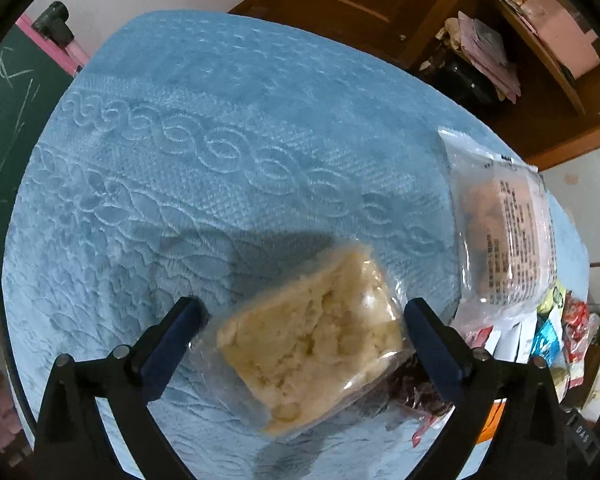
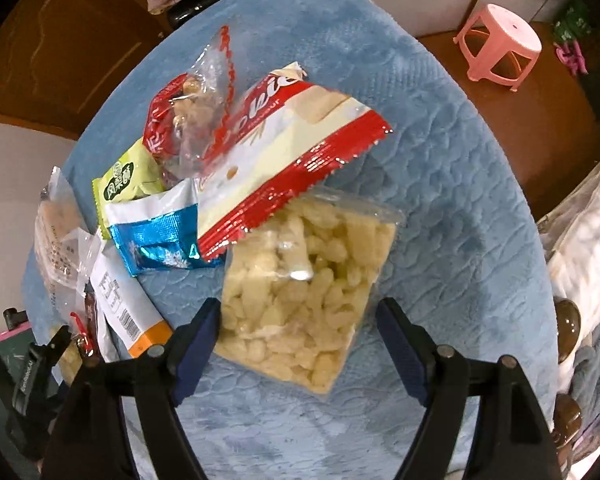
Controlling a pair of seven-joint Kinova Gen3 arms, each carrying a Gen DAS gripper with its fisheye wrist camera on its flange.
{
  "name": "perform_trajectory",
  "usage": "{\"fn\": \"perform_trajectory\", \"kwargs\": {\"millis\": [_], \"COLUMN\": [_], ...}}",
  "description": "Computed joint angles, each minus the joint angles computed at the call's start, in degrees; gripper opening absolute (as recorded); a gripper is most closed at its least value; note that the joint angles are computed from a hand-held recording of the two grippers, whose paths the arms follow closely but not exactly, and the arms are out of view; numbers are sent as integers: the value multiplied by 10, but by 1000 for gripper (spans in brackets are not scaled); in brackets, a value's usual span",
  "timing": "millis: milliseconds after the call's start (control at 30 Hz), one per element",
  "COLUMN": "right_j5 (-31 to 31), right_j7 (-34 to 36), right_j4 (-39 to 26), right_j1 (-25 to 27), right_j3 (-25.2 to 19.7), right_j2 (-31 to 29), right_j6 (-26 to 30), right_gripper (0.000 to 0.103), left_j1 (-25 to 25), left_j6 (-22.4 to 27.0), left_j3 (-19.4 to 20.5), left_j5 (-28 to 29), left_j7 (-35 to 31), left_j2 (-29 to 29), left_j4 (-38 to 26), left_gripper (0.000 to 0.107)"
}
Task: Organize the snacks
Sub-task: 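Grasp the clear cookie bag with left tool while right tool grasps the puff bag, then carry both clear bags into the white tray and open both tools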
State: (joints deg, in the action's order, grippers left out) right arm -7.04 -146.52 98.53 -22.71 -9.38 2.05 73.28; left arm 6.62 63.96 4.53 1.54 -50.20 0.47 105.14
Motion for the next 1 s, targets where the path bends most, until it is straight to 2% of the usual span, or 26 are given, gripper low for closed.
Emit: {"fn": "perform_trajectory", "kwargs": {"millis": [33, 67, 200, 300, 367, 467, 600, 700, 767, 933, 1000], "right_j5": [-1, -6, -35, -54, -69, -78, -75, -64, -63, -51, -42], "right_j7": [6, 12, 35, 45, 52, 60, 62, 54, 53, 65, 70], "right_j4": [3, 7, 24, 42, 54, 61, 53, 31, 19, -19, -39], "right_j1": [2, 4, 11, 14, 14, 12, 5, -3, -8, -14, -13], "right_j3": [1, 2, 3, 1, -1, -7, -21, -39, -47, -72, -86], "right_j2": [-4, -7, -21, -40, -56, -81, -114, -138, -157, -216, -238], "right_j6": [-1, -3, -6, -8, -8, -6, 6, 21, 26, 54, 71], "right_gripper": [74, 66, 65, 65, 64, 64, 64, 64, 64, 64, 64], "left_j1": [0, 1, 8, 15, 19, 18, 19, 21, 20, 31, 33], "left_j6": [-1, 0, 23, 28, 33, 37, 49, 65, 80, 157, 184], "left_j3": [0, 1, 6, 11, 14, 12, 23, 32, 22, 46, 58], "left_j5": [2, 3, 7, 8, 10, 31, 25, 22, 34, 54, 59], "left_j7": [0, 2, 5, 3, -6, -23, -14, -5, -24, -45, -53], "left_j2": [0, -2, 1, -15, -35, -60, -96, -140, -172, -256, -270], "left_j4": [3, 5, 1, 8, 16, 30, 42, 44, 42, -17, -56], "left_gripper": [102, 102, 100, 88, 71, 70, 70, 69, 69, 69, 69]}}
